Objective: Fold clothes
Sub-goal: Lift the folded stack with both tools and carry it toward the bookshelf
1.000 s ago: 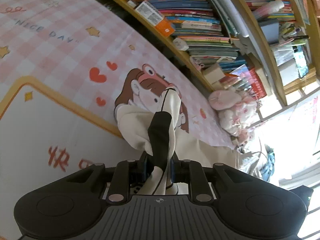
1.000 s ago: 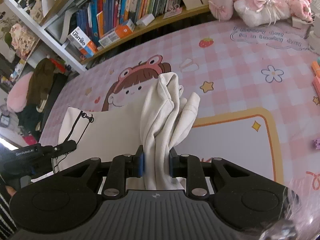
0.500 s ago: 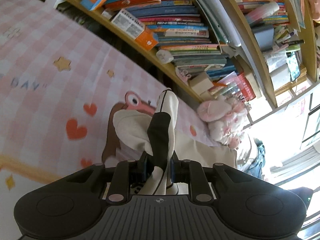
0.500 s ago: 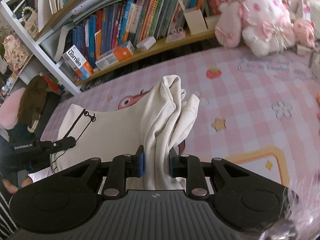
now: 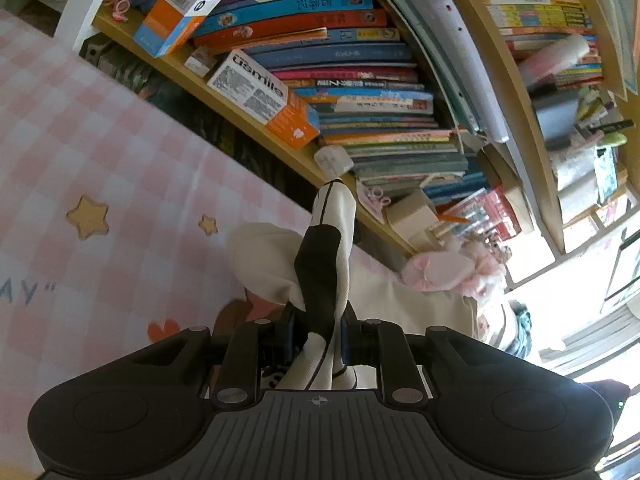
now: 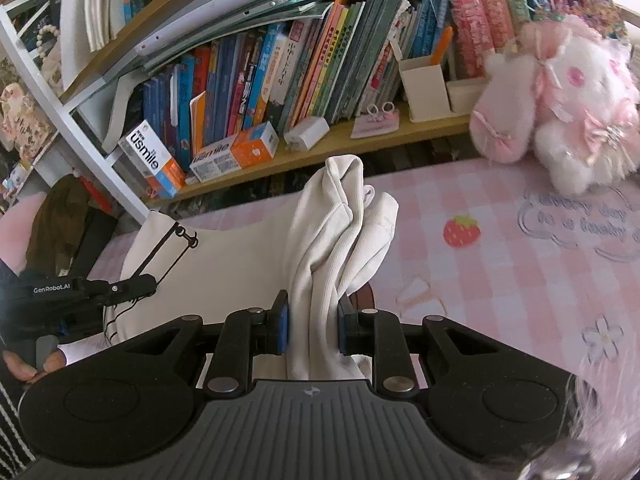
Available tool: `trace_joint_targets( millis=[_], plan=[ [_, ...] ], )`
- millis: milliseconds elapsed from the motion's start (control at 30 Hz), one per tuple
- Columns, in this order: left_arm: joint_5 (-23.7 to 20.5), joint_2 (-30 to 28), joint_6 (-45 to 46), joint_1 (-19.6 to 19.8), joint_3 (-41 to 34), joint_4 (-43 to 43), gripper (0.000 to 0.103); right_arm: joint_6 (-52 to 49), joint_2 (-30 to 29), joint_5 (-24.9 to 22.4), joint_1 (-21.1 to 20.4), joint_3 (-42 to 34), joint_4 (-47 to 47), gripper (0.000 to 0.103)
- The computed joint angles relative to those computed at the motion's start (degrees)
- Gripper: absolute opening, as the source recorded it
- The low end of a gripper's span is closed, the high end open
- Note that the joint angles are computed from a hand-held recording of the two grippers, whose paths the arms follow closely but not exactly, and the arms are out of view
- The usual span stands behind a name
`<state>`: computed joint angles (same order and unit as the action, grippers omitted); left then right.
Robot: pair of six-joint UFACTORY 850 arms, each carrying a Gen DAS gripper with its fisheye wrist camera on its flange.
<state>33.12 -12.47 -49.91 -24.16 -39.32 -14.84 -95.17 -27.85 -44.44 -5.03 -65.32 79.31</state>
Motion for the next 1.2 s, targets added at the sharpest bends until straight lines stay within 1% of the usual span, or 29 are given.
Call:
trace_joint_targets(
  millis=[167, 300, 600, 700, 833, 867, 967, 1033, 1067, 1100, 1167, 1200],
  plan=[
    [0.53, -2.86, -0.98, 2.64, -2.52, 2.29, 0.019, 1.47, -4.46, -0.01, 1.67, -5.02, 0.57, 0.020],
    [0.46, -5.05, 1.24, 4.29, -4.45, 2.35, 0.019, 2.99, -8.26, -0.32, 2.91, -9.13, 1.50, 0.020],
    [3.31, -10.24, 0.16, 8.29, -7.64, 4.53, 0.019, 4.70, -16.25, -1.59, 5.52, -18.42, 2.59, 0.020],
    [4.01, -12.24, -1.68, 9.21, -8.80, 5.88, 0.019, 7.28, -18.98, -1.67, 5.89, -21.54, 1.77, 0.020],
    [3.55, -14.26, -4.43, 9.84, -9.83, 6.56, 0.020, 10.95, -21.95, -0.58, 6.24, -24.26, -0.21, 0.021],
    [3.75, -14.55, -5.15, 9.93, -9.85, 6.71, 0.020, 11.54, -22.52, -1.02, 6.06, -24.62, 0.03, 0.022],
    [3.49, -15.15, -6.81, 10.07, -10.01, 6.81, 0.025, 14.04, -23.59, -2.59, 5.54, -25.22, 0.81, 0.026],
    [2.88, -15.35, -7.37, 10.13, -10.22, 6.79, 0.028, 14.73, -23.68, -2.15, 5.59, -25.20, 0.62, 0.031],
    [2.41, -15.32, -7.07, 10.07, -10.36, 6.34, 0.030, 14.80, -23.55, -1.69, 5.70, -25.09, 0.50, 0.031],
    [1.20, -15.18, -6.21, 9.93, -10.67, 5.38, 0.036, 14.67, -23.23, -1.01, 5.84, -24.79, 0.43, 0.032],
    [-1.45, -14.59, -2.04, 9.39, -11.25, 1.92, 0.045, 13.91, -22.13, 0.89, 6.17, -23.77, 0.40, 0.044],
    [-2.60, -14.02, 1.89, 8.89, -11.31, -1.52, 0.049, 13.29, -21.48, 1.82, 6.27, -23.13, 0.56, 0.047]
  ],
)
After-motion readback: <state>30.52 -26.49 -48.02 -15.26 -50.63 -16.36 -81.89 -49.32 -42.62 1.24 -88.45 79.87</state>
